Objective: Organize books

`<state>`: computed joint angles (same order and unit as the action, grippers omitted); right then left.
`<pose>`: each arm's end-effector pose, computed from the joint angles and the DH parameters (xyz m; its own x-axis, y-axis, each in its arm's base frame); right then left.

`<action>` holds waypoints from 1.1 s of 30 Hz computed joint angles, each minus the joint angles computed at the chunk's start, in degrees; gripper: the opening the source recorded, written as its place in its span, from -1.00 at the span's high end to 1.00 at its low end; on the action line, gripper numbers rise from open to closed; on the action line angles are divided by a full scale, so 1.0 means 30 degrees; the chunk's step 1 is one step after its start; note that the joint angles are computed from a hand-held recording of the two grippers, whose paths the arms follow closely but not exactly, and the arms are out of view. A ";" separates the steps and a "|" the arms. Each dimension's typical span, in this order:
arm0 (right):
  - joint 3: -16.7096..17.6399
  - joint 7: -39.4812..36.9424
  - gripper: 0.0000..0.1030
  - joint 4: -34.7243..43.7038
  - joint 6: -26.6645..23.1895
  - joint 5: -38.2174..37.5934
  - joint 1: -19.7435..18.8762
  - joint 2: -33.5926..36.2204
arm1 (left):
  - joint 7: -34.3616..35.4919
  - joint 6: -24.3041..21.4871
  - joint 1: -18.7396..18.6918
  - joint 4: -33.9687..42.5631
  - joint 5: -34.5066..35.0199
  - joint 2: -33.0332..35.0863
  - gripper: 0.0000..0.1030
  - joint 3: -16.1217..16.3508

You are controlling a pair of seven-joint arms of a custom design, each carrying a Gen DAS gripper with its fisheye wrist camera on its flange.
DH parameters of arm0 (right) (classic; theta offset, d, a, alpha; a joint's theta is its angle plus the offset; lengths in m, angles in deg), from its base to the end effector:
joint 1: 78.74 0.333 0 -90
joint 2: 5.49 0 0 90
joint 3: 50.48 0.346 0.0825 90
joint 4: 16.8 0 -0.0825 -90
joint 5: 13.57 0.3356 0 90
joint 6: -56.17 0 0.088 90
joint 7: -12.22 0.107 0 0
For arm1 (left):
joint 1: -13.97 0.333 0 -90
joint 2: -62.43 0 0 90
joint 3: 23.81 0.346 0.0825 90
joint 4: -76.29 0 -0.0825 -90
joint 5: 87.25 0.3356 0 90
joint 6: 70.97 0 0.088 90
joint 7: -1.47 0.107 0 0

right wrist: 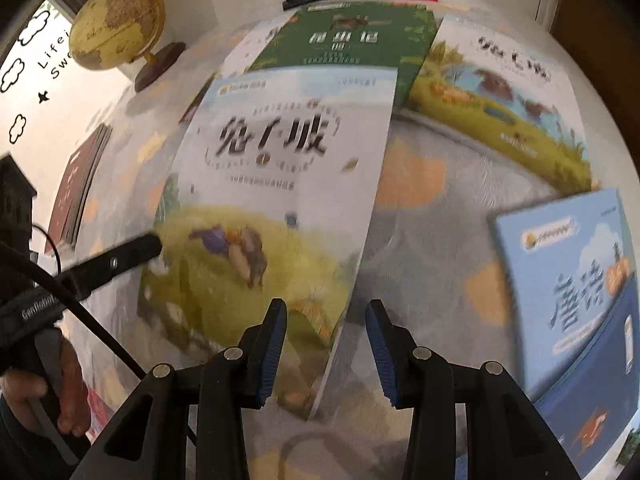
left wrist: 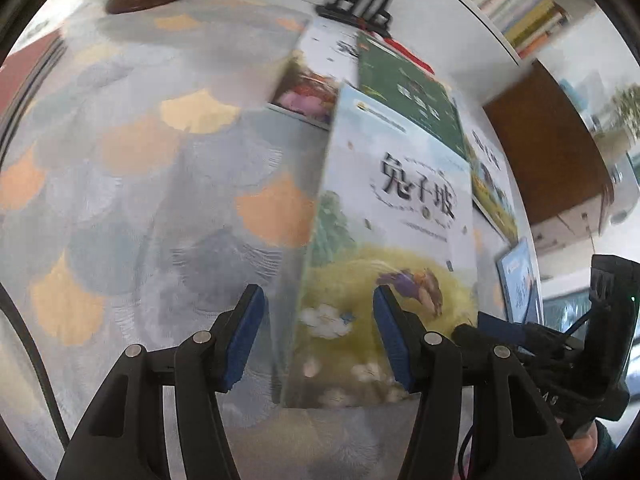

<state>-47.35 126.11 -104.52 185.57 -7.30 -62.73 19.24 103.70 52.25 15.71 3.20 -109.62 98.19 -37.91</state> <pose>0.6406 0.2182 0.4847 -0.1190 -0.9661 -0.2292 -0.9625 0.1689 -0.2123 0.7144 -0.1196 0.4677 -0.2374 -0.8669 0.4383 -0.9502 0.1133 -0.2904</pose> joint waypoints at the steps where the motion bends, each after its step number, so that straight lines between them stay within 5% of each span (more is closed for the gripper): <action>1: 0.0092 -0.0035 0.20 -0.0331 0.0373 0.0215 -0.0023 -0.0159 | 0.0146 -0.0174 0.0068 0.0084 -0.0140 0.0062 -0.04 -0.0135; 5: 0.0058 0.0290 0.19 -0.0509 0.0922 0.0138 0.0238 -0.0136 | 0.1196 -0.0432 0.0698 -0.0405 -0.1467 -0.0392 -0.04 -0.0729; 10: 0.0554 0.0001 0.18 -0.1567 0.2409 0.2124 -0.0534 -0.0472 | 0.2945 -0.2831 0.3280 0.0677 -0.7883 -0.0148 0.00 -0.2621; 15: 0.0938 -0.0690 0.13 -0.2461 0.3661 0.4026 -0.1010 -0.0750 | 0.3404 -0.1475 0.0758 0.0444 -0.4806 -0.0374 0.09 -0.0708; 16: 0.0904 -0.0690 0.12 -0.2445 0.3690 0.4025 -0.0953 -0.0738 | 0.3076 -0.1217 0.0343 0.0461 -0.4017 -0.0155 0.29 -0.0414; 18: 0.0795 -0.0598 0.10 -0.2281 0.3575 0.3786 -0.0778 -0.0668 | 0.2516 -0.1891 0.0288 0.1097 -0.3501 0.0473 0.59 -0.0480; 24: 0.1207 -0.1006 -0.12 -0.1106 0.2417 0.4933 -0.1238 -0.0080 | 0.0933 -0.4116 0.1649 0.2848 -0.6065 0.1988 0.75 -0.1934; 27: 0.2106 -0.2215 -0.27 -0.1957 0.2989 0.8658 -0.2514 -0.0367 | -0.0400 -0.5461 0.2529 0.3821 -0.8177 0.2862 0.75 -0.2577; 33: 0.4373 -0.8310 -0.35 -0.4026 0.5466 2.0499 -0.4870 -0.0359 | -0.1729 -0.6047 0.2962 0.4257 -0.9860 0.3512 0.75 -0.2855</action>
